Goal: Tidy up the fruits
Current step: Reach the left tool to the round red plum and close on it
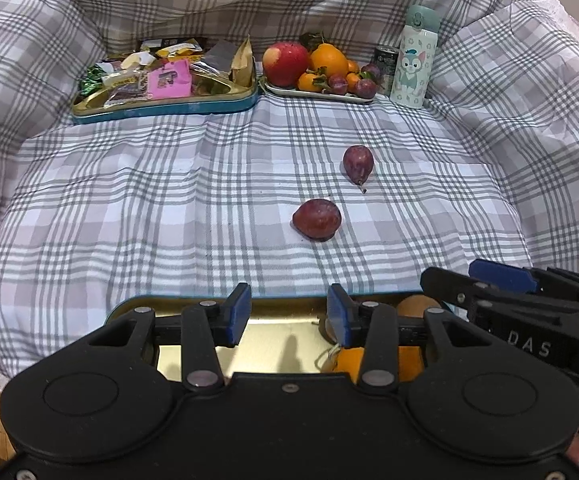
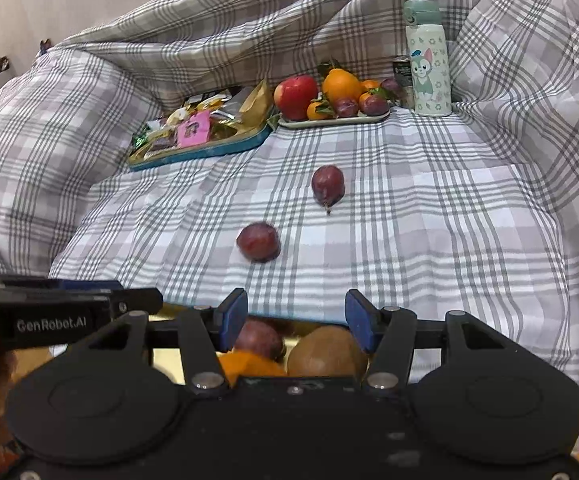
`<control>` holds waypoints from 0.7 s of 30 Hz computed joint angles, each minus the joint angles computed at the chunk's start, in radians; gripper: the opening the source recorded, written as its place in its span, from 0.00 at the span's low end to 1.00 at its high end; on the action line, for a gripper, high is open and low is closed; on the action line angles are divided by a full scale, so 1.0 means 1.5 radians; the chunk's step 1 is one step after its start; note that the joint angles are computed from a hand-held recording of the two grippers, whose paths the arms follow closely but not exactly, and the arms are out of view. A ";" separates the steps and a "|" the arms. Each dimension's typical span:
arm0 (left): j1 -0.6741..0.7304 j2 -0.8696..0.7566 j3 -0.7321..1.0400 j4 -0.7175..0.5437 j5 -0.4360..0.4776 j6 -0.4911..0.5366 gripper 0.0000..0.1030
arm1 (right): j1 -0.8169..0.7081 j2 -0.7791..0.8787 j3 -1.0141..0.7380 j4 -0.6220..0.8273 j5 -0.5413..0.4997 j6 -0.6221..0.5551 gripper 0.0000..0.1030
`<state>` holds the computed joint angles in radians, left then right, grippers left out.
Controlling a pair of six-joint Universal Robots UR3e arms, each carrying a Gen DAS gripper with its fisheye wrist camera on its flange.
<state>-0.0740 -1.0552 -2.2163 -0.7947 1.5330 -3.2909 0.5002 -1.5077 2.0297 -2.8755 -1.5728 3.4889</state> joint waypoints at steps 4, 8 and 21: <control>-0.005 -0.057 0.019 0.031 -0.004 0.001 0.49 | -0.015 0.027 -0.024 -0.001 0.000 -0.003 0.57; -0.012 -0.115 0.039 0.061 -0.009 0.006 0.49 | -0.034 0.060 -0.053 0.009 0.005 -0.010 0.57; -0.015 -0.279 0.112 0.120 -0.028 0.020 0.49 | -0.072 0.135 -0.115 0.019 0.025 -0.006 0.54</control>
